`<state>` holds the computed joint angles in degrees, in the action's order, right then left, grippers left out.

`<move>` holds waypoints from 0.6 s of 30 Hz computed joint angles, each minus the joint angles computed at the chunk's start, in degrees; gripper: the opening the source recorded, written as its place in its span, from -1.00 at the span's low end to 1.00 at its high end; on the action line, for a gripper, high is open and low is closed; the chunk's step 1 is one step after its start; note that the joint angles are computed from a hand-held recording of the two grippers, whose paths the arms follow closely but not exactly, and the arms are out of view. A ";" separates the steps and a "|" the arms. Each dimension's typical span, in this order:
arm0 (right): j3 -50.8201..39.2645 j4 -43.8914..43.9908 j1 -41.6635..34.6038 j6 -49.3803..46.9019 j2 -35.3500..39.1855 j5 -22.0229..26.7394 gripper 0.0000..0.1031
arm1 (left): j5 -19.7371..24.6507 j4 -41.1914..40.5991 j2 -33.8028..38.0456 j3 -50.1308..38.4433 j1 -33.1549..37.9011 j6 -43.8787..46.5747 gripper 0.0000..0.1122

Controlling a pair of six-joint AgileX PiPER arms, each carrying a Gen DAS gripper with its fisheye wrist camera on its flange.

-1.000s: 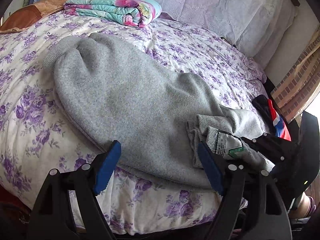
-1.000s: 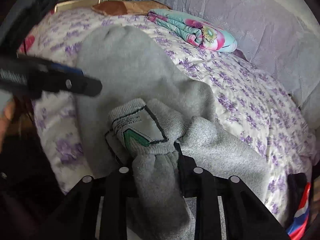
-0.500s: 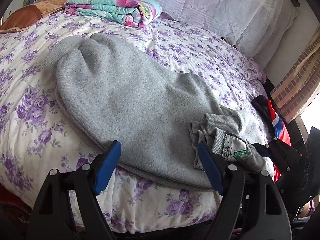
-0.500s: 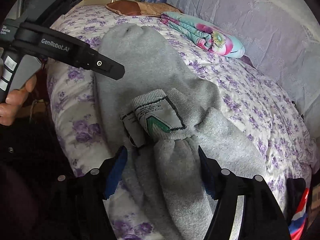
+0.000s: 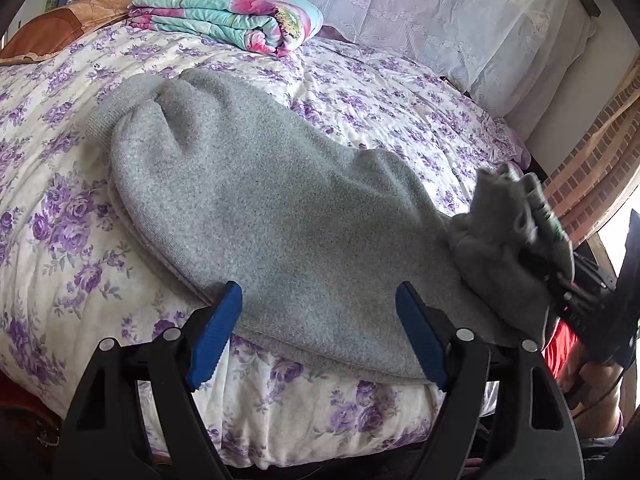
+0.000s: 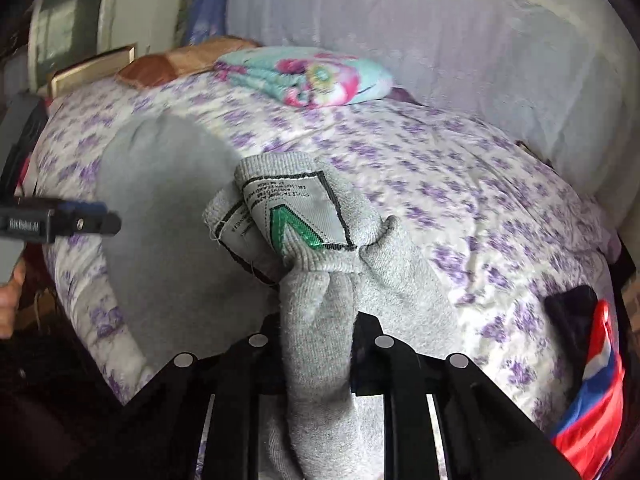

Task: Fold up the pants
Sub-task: 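Lay the held sleeve across the hoodie body with the right tool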

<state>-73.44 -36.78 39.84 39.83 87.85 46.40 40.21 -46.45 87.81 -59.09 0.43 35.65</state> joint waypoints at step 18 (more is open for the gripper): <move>-2.78 12.24 2.35 -9.73 7.72 -7.21 0.42 | -6.15 9.41 1.69 -1.52 -6.48 -8.72 0.46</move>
